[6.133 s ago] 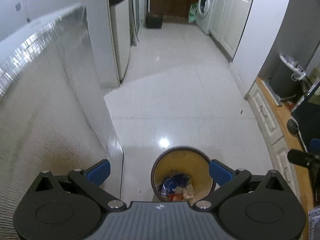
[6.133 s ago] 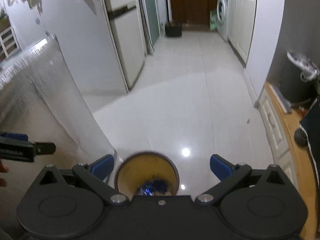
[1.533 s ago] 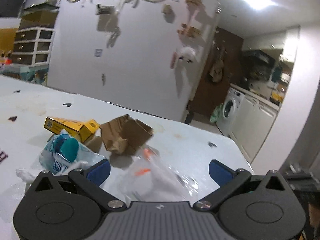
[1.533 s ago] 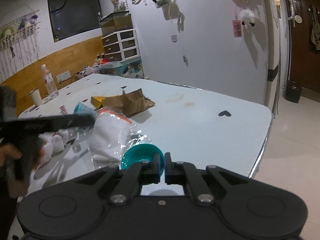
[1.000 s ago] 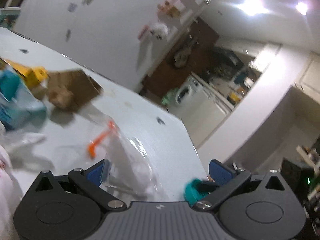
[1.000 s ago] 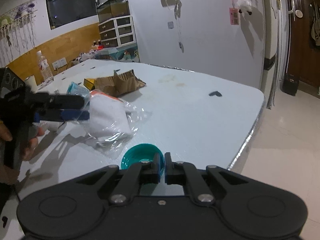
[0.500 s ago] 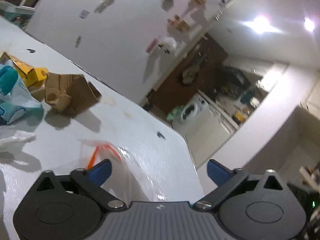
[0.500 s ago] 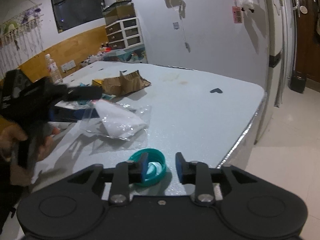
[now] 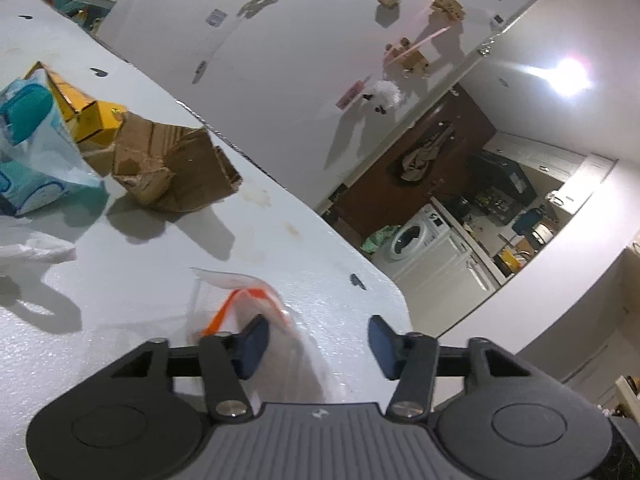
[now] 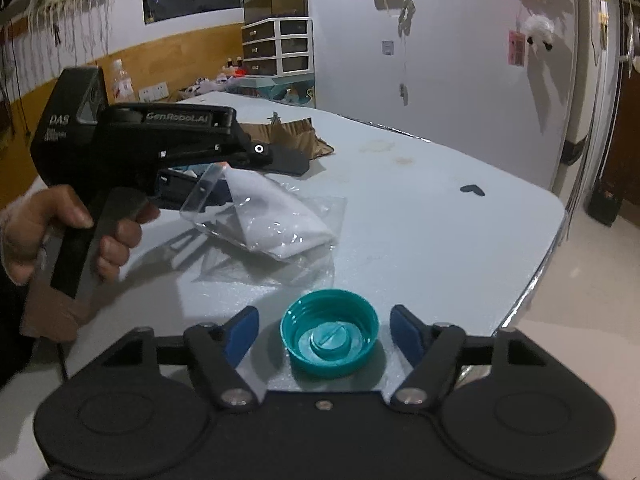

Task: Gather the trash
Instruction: 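Lift the teal cap with the right gripper while the left gripper grasps the clear plastic bag, then carry the teal cap and clear bag with both grippers over the wastebasket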

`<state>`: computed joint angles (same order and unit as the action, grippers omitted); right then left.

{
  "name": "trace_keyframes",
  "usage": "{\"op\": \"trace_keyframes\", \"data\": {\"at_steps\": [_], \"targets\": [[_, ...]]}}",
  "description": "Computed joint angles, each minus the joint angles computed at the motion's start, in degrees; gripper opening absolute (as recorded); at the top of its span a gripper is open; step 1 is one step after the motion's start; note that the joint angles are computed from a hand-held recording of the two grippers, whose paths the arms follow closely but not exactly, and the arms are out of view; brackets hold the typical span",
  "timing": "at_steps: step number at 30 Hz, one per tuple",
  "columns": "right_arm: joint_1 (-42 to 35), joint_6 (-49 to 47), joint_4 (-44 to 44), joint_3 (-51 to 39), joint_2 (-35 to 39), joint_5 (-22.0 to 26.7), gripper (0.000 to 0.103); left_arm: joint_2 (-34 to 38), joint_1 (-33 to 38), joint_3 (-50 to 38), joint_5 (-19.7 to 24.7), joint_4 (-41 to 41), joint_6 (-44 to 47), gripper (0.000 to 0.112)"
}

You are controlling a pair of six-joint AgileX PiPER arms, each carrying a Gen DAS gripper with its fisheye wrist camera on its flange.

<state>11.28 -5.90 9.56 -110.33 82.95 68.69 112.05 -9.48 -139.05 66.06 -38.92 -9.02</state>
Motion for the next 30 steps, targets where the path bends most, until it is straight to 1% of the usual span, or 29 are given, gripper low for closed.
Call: {"op": "trace_keyframes", "data": {"at_steps": [1, 2, 3, 4, 8, 11, 14, 18, 23, 27, 30], "targets": [[0.4, 0.5, -0.6, -0.1, 0.0, -0.1, 0.063, 0.0, -0.2, -0.2, 0.1, 1.2, -0.8, 0.033], [0.8, 1.0, -1.3, -0.4, 0.1, 0.0, 0.056, -0.2, -0.4, 0.0, 0.1, 2.4, -1.2, 0.023], [0.9, 1.3, -1.8, -0.6, 0.2, 0.1, 0.051, -0.8, -0.7, 0.9, -0.5, 3.5, -1.5, 0.017], [1.4, 1.8, -2.5, -1.1, 0.4, 0.5, 0.051, -1.7, -0.7, 2.2, -1.5, 3.7, -1.0, 0.016], [2.3, 1.6, -4.0, -0.9, -0.2, 0.9, 0.05, -3.1, -1.7, 3.0, -1.7, 5.1, 0.6, 0.015], [3.2, 3.4, -6.8, 0.8, -1.5, -0.9, 0.05, -4.3, -3.3, 2.7, -1.2, 9.1, 1.1, 0.015], [1.5, 4.2, -5.9, 1.1, -2.4, -1.9, 0.05, -6.1, -5.1, 2.9, -0.8, 13.9, 1.3, 0.015], [-0.5, 4.8, -5.8, 1.2, -4.0, -2.6, 0.05, -9.9, -9.5, 5.1, -1.9, 22.6, 2.2, 0.015], [-3.1, 5.0, -6.0, 2.5, -7.0, -3.3, 0.05, -12.7, -14.7, 6.3, -1.4, 28.7, 1.5, 0.014], [-6.7, 4.3, -4.3, 4.2, -9.9, -3.5, 0.05, -14.7, -20.4, 7.5, -1.5, 35.6, -0.7, 0.013], [-9.7, 3.7, -2.9, 5.0, -12.1, -2.8, 0.05, -15.4, -24.1, 7.6, -0.8, 38.7, -1.7, 0.013]]}}
